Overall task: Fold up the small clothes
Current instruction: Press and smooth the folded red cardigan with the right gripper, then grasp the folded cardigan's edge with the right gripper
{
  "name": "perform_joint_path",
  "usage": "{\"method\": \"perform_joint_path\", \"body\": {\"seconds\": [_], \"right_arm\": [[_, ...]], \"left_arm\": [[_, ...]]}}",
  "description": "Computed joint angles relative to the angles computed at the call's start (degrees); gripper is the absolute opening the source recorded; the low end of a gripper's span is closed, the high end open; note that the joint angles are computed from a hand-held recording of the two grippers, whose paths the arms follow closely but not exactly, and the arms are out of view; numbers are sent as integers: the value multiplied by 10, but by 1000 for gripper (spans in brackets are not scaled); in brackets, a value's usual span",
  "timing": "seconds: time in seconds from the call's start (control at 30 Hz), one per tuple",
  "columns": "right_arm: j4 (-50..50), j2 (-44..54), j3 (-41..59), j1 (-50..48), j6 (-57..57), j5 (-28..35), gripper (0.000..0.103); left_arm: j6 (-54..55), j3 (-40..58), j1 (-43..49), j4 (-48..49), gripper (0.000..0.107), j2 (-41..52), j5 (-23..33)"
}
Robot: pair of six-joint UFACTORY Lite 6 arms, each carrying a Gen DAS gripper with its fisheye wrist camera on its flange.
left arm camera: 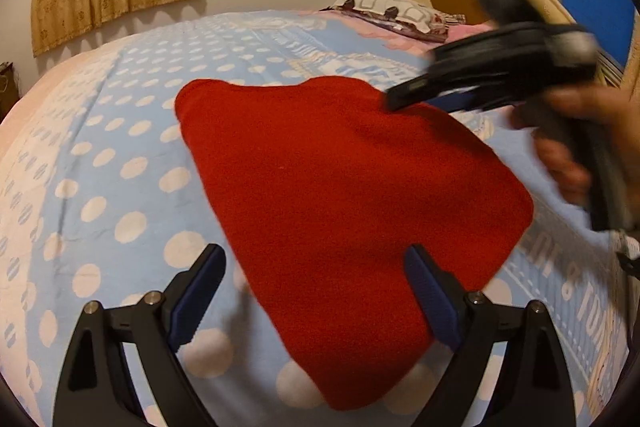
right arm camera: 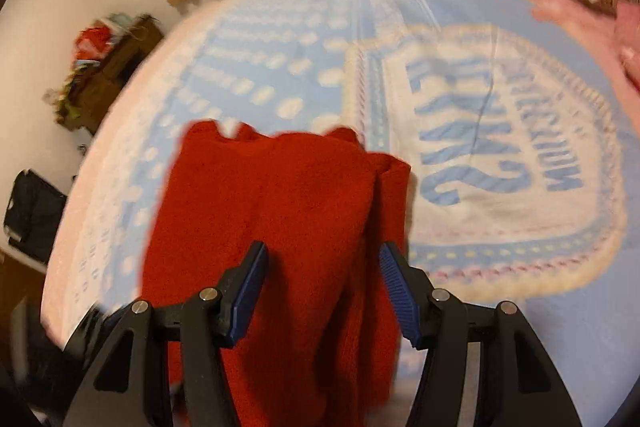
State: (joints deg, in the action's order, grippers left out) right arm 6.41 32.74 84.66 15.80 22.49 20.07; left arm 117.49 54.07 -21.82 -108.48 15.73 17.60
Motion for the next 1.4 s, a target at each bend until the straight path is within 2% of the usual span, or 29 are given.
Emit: {"method": "perform_joint_path", "body": {"seconds": [0.03, 0.1, 0.17, 0.27, 0.33, 0.43, 0.47, 0.53, 0.6, 0.73, 0.8, 0.87, 0.9, 0.97, 1.07, 1.17, 1.2, 1.4], "right_arm": [[-12, 24, 15, 0, 23, -5, 23], [-109, 10, -17, 13, 127, -47, 9], [-229, -40, -64, 25, 219, -67, 7], [-384, -75, -91, 34, 355, -46, 7], [-384, -63, -95, 17, 363, -48, 7], [-258, -22, -94, -12, 250, -78, 7], [-247, -28, -106, -15, 241, -96, 8], [-249, -55, -138, -17, 256, -118, 17], [-313, -93, -163, -8, 337, -100, 46], [-551, -225, -251, 66, 573, -63, 47], [-626, -286, -299, 101, 645, -92, 47], [-616, -310, -323, 140, 620, -128, 47], [-580, -302, -323, 162, 575, -124, 47], [-565, -264, -304, 195, 556, -74, 47], [-531, -213, -310, 196, 533, -47, 47], [-619, -227, -356, 184, 616, -89, 47], [-621, -232, -361, 185, 618, -88, 47], [-515, -242, -351, 187, 498, -68, 47]], "left_arm": [[14, -4, -3, -14, 93, -3, -1], [24, -12, 0, -24, 93, -10, 7], [11, -20, 12, -15, 93, -21, 24], [-21, -7, 11, 8, 93, -10, 26], [-63, 13, 1, 49, 93, 12, 19], [-118, 29, -18, 112, 96, 28, 9], [-121, 30, -23, 118, 96, 27, 2], [-89, 22, -31, 91, 96, 22, -8], [-83, 18, -33, 88, 96, 20, -10], [-99, 20, -30, 100, 97, 21, -5], [-102, 18, -30, 102, 97, 20, -6], [-108, 21, -32, 105, 97, 21, -8], [-112, 21, -32, 109, 98, 22, -8], [-119, 21, -30, 114, 98, 20, -9], [-142, 19, -27, 133, 98, 19, -5], [-157, 22, -27, 149, 98, 24, -8], [-158, 23, -26, 150, 99, 25, -6], [-148, 11, -15, 136, 98, 8, 5]]}}
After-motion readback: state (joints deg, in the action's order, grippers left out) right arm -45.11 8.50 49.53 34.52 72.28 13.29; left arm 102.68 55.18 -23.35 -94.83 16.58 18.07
